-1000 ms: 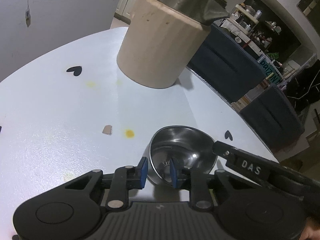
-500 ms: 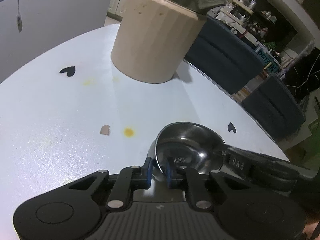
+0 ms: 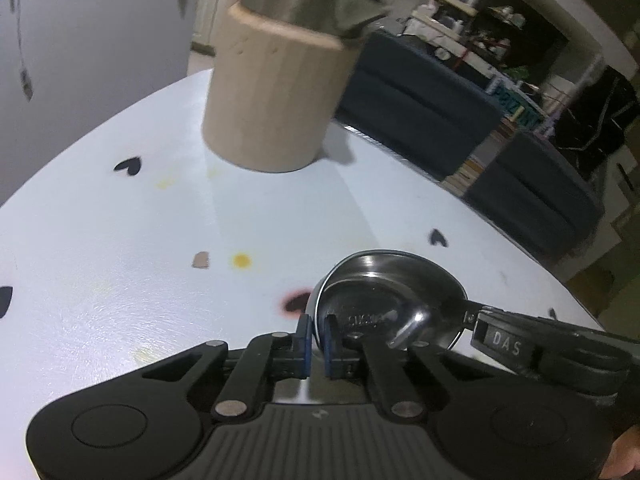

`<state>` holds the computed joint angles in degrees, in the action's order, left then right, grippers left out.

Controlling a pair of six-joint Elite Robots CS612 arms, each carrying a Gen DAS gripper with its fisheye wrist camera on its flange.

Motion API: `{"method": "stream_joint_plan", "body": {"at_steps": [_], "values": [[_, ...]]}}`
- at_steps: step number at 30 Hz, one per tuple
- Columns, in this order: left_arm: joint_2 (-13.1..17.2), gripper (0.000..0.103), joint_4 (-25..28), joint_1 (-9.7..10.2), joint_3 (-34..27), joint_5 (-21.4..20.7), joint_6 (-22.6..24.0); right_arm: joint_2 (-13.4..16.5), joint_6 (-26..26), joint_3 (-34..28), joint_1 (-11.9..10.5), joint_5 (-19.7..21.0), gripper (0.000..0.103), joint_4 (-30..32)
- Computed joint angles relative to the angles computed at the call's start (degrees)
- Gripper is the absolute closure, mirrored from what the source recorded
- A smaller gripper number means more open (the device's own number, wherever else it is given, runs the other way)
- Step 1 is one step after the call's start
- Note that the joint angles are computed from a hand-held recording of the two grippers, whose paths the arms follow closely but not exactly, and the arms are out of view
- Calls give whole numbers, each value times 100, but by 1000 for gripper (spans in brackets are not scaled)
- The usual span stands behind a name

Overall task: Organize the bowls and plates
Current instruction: 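Carry the small steel bowl with both tools over the steel tray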

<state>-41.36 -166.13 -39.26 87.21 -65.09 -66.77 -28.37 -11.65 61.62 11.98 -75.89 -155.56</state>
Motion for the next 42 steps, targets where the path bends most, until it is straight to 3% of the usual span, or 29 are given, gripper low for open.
{"method": "stream_joint_plan", "body": {"at_steps": [9,23,32,42], "values": [[-155,99,-352,-240,78,137,475,-576,332,875,-239,185,97,-555],[-220,99,-480,-623,-55,-53,1264,-1532,676,2509,-756,392,97,-1465],[-63,99,-444,-862,-385,-216,1704,-1904,882,3233,-1134,414,97,-1891],[351,97,-210,-1018,-1075,-754,2272,-2114,948,3713,-1521,239,98,-2094]]}}
